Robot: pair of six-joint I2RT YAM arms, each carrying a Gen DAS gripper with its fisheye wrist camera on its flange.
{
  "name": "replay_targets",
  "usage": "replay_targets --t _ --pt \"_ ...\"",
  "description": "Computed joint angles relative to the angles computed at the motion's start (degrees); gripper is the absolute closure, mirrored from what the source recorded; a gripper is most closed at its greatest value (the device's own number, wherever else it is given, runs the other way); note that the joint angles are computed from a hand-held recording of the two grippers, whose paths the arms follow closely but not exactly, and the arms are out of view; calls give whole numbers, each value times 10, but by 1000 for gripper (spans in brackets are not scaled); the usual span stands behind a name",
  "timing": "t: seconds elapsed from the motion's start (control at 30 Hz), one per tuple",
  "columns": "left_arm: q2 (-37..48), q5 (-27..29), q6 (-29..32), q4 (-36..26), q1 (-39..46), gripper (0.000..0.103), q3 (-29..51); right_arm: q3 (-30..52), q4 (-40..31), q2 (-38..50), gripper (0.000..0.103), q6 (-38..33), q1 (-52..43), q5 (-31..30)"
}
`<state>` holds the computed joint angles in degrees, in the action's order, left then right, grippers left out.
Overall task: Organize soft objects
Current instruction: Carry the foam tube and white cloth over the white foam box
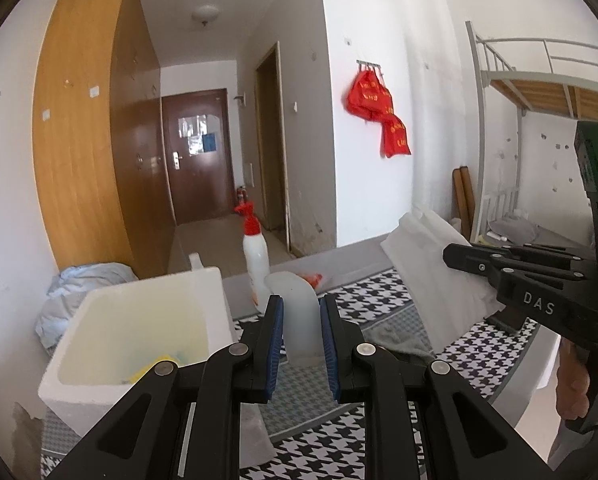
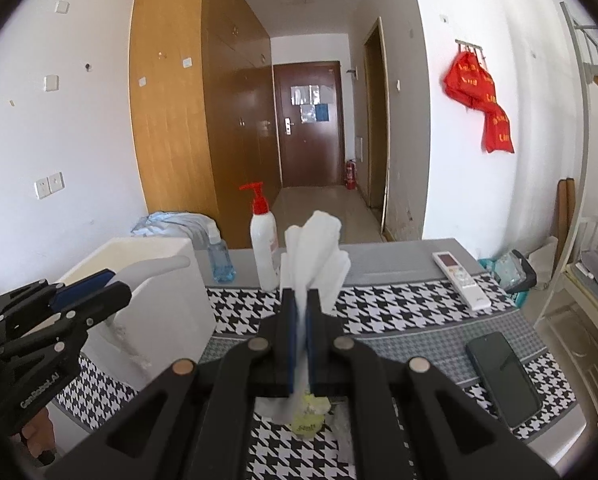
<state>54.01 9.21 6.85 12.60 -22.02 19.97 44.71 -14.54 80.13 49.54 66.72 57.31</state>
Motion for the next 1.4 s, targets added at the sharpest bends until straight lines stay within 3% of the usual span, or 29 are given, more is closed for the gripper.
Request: replay_targets --t 0.47,1.4 --pt "-30 6 8 -11 37 83 10 17 58 7 96 -72 2 0" --pt "-33 3 9 -9 140 83 14 91 210 103 96 -230 -22 -114"
